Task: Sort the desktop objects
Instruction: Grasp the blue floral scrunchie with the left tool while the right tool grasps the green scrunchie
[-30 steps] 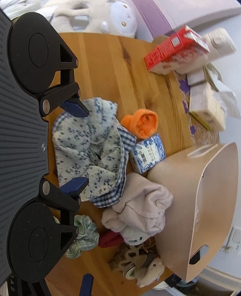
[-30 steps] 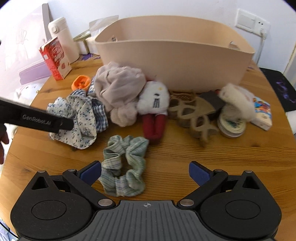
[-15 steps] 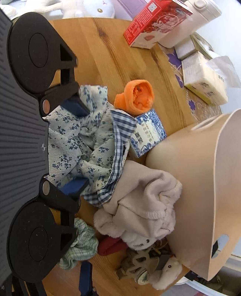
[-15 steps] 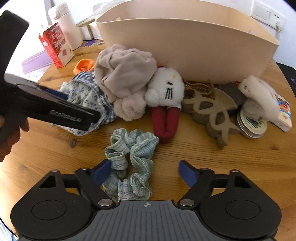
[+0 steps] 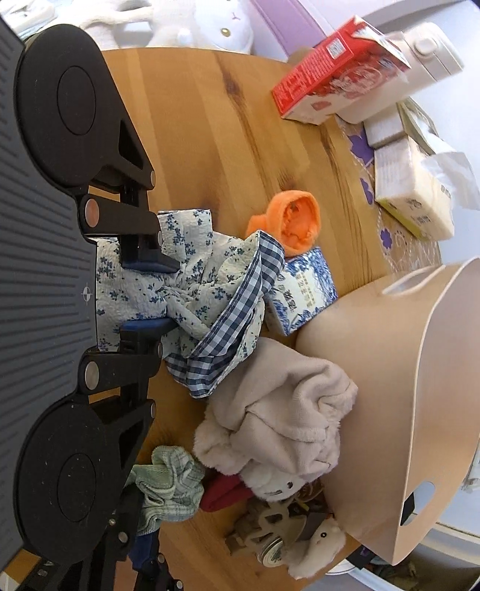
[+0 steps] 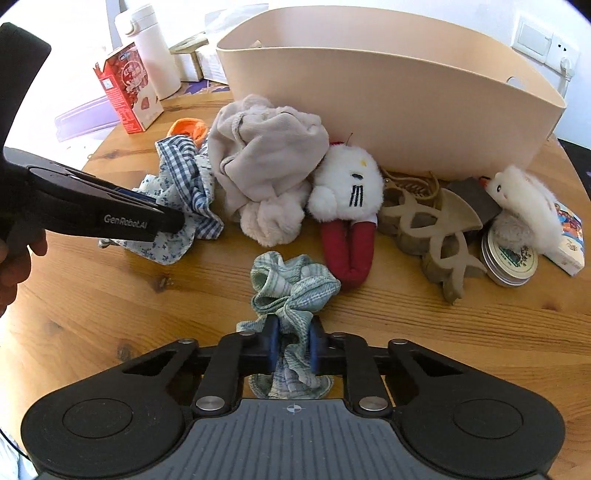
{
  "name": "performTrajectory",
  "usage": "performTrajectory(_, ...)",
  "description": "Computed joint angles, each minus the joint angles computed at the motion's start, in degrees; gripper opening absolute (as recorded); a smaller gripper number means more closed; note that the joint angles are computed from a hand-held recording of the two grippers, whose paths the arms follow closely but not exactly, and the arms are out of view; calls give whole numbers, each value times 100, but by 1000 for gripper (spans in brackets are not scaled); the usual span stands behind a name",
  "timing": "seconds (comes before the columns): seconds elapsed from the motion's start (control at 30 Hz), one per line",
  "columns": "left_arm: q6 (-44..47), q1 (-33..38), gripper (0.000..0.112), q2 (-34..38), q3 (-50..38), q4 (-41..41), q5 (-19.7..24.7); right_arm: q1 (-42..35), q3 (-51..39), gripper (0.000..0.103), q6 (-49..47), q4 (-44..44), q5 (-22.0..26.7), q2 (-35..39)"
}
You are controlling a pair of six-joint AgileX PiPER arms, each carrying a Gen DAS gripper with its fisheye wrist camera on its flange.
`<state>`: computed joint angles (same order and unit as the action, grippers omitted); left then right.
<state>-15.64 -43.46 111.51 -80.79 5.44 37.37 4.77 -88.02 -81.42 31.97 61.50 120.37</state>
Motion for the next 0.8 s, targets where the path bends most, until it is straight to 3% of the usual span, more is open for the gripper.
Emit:
performTrajectory(0.5, -38, -148, 22, -857, 834, -200, -349, -568, -153, 10, -101, 337, 492, -153)
performTrajectory(0.8, -114, -184, 22, -1319, 1135, -198, -439, -848, -377, 10, -106, 623, 532, -214)
